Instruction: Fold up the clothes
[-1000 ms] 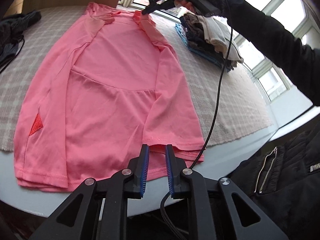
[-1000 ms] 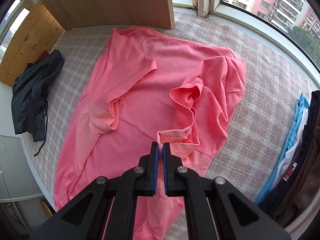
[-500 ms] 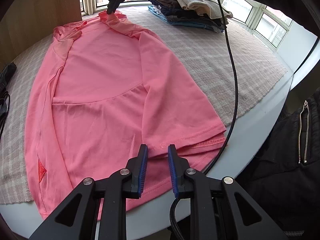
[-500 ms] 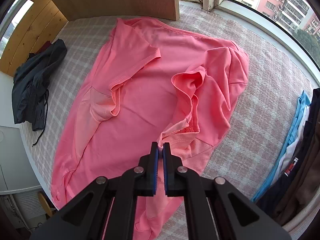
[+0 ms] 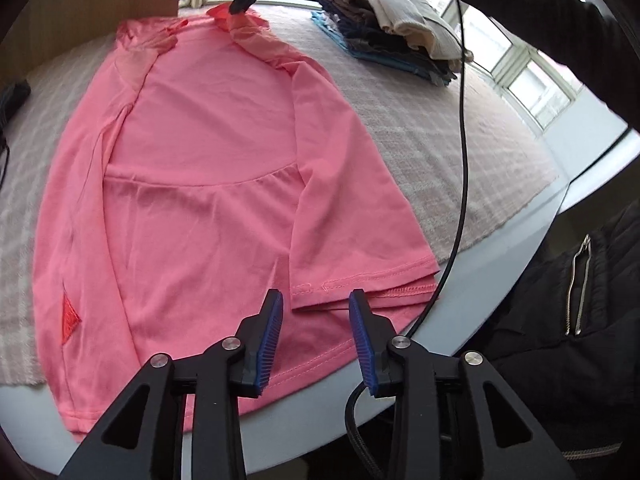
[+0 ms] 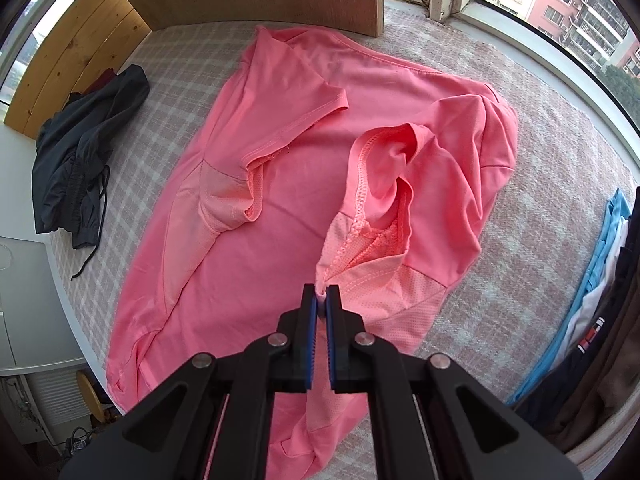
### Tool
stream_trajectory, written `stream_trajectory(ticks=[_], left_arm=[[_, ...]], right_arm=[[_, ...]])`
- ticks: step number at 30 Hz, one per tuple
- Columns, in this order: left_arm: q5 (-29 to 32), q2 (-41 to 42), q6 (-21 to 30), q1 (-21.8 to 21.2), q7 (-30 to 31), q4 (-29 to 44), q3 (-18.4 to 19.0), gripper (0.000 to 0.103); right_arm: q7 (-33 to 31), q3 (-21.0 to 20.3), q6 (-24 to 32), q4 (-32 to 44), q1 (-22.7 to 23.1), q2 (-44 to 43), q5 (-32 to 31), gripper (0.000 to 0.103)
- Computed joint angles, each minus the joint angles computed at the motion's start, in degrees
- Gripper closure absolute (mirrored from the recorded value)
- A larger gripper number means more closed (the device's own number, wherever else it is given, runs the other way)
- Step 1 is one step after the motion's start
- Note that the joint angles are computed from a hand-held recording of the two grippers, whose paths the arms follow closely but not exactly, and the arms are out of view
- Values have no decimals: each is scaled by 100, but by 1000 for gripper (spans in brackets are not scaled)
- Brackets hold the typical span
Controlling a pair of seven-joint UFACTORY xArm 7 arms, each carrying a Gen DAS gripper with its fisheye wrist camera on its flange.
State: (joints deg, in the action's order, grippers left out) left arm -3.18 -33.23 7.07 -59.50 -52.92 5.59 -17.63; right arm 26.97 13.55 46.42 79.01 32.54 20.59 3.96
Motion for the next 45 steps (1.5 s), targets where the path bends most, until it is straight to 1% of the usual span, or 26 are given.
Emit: stream_trajectory(ticks=[2, 3, 5, 8, 11, 12, 13, 15, 17, 20, 21, 22, 25, 27, 29, 30, 32, 34, 36, 38, 41, 43, 45], left_arm=[[-73, 96, -103, 10, 3, -10, 150, 70], [-97, 164, -109, 10, 20, 9, 210, 73], [-185, 279, -169, -104, 67, 34, 339, 73], [-141, 383, 20, 11, 116, 195, 210, 78], [-98, 524, 304, 159, 185, 425, 39, 78], [-123, 592, 335, 138, 275, 494, 66, 78], [-122, 646, 402, 178, 308, 570, 6, 78], [-131, 765, 452, 239, 377, 698, -92, 80], [-182, 877, 383, 261, 443, 750, -134, 81], [-217, 948, 180, 383, 381, 712, -228, 97], [-213, 960, 126, 414, 359, 697, -250, 100], [-184, 964, 91, 444, 339, 695, -291, 101], [-8, 897, 29, 622, 169, 703, -539, 101], [-81, 773, -171, 484, 55, 604, -459, 101], [-144, 498, -200, 352, -148, 468, -452, 101], [-165, 360, -159, 259, -229, 413, -431, 101], [-126, 115, 28, 246, -439, 352, -535, 101], [10, 41, 354, 395, -633, 385, -711, 101], [-1, 210, 85, 315, -662, 355, -577, 101], [51, 112, 10, 317, -755, 312, -596, 101], [151, -217, 183, 315, -1021, 344, -813, 101], [202, -478, 325, 244, -1160, 331, -869, 101], [248, -624, 420, 204, -1284, 281, -911, 101]], right_arm=[[16, -2, -19, -3, 2, 1, 4, 98], [21, -3, -15, 3, 7, 6, -6, 98], [18, -5, 23, 36, 22, 23, -37, 98], [12, -6, 57, 65, 35, 31, -61, 98], [-4, -3, 62, 72, 31, 24, -54, 98], [-15, -2, 61, 72, 26, 24, -47, 98], [-25, -1, 58, 71, 22, 23, -42, 98], [-48, 1, 52, 66, 16, 21, -33, 98], [-72, 3, 54, 60, 11, 19, -26, 98], [-106, 7, 42, 42, 9, 24, -16, 98], [-114, 5, 49, 36, 11, 27, -22, 98], [-119, 2, 46, 22, 12, 24, -29, 98], [-86, -23, -12, -50, 19, -9, -77, 98], [-44, -44, -47, -104, 14, -55, -118, 98], [-34, -49, -65, -130, -9, -90, -130, 98], [-36, -50, -58, -125, -19, -98, -138, 98], [-29, -57, -2, -65, -13, -79, -190, 98], [-20, -54, 43, 7, -3, -43, -210, 98], [11, -62, 81, 78, 27, -4, -264, 98], [42, -60, 94, 149, 64, 39, -304, 98], [68, -51, 74, 257, 135, 91, -375, 98], [93, -64, 60, 344, 200, 124, -468, 98], [253, -146, 87, 486, 292, 210, -664, 98]])
